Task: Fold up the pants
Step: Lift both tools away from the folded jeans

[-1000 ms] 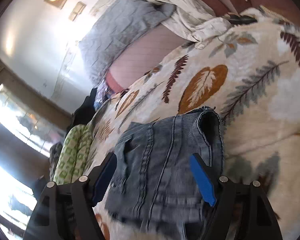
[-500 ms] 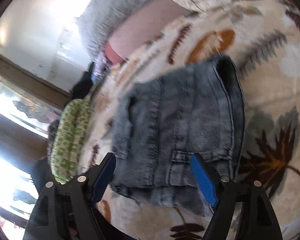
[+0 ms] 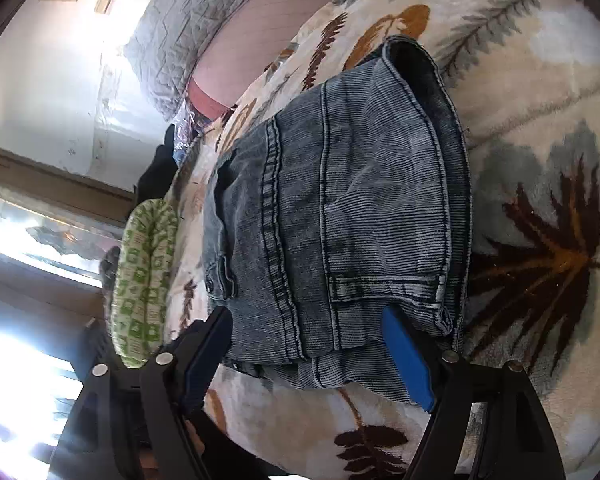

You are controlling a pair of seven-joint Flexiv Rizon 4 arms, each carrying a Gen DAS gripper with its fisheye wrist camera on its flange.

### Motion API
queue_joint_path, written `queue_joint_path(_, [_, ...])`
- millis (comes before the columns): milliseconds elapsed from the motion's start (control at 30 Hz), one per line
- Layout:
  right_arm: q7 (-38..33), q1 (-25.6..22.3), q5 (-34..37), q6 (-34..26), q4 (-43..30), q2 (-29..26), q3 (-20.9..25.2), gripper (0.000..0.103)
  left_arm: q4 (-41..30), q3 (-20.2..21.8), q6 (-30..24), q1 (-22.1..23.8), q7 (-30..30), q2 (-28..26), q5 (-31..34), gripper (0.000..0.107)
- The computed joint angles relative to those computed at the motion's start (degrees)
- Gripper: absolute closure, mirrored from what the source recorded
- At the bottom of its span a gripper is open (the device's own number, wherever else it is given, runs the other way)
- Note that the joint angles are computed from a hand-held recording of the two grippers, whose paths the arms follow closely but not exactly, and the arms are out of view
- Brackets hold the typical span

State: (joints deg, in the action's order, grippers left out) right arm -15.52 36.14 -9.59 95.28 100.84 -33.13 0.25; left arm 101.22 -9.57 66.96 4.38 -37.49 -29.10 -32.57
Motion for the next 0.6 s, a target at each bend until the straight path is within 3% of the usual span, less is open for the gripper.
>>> queue_joint_path(100, [-0.4,0.6,-1.6,-3.6,-0.3,1.1,-0.6,0.023,-0.5,1.1,-1.3,-0.5,-2.2,0.6,0.8,0.023])
queue_joint_path(200, [0.6,0.8,-2.9,-6.3,-0.1,2.6,-0.4,0.023,1.1,0.6,1.0,-0.4,-1.5,2.3,0.3,0.023])
queue_joint_path(333, [6.0,9.3,-9.8,-7.1,4.0,6.9,-11.6,0.022,4.2,-1.7,6.1,0.7,2.5,5.2,-2.8,0.023])
queue_joint_path(500, [15.8,20.6,-25.2,-12.4,8.1,12.6,-26.2,0.019,6.2,-3.8,9.3,1.4,7.1,8.3,-9.1,0.023])
queue_joint_path(600, [18.4,23.0,-33.0,-21.1,7.2,15.0,-27.8,0.016,7.0,-4.5,11.3,1.3,10.3,9.8,-12.8,0.023])
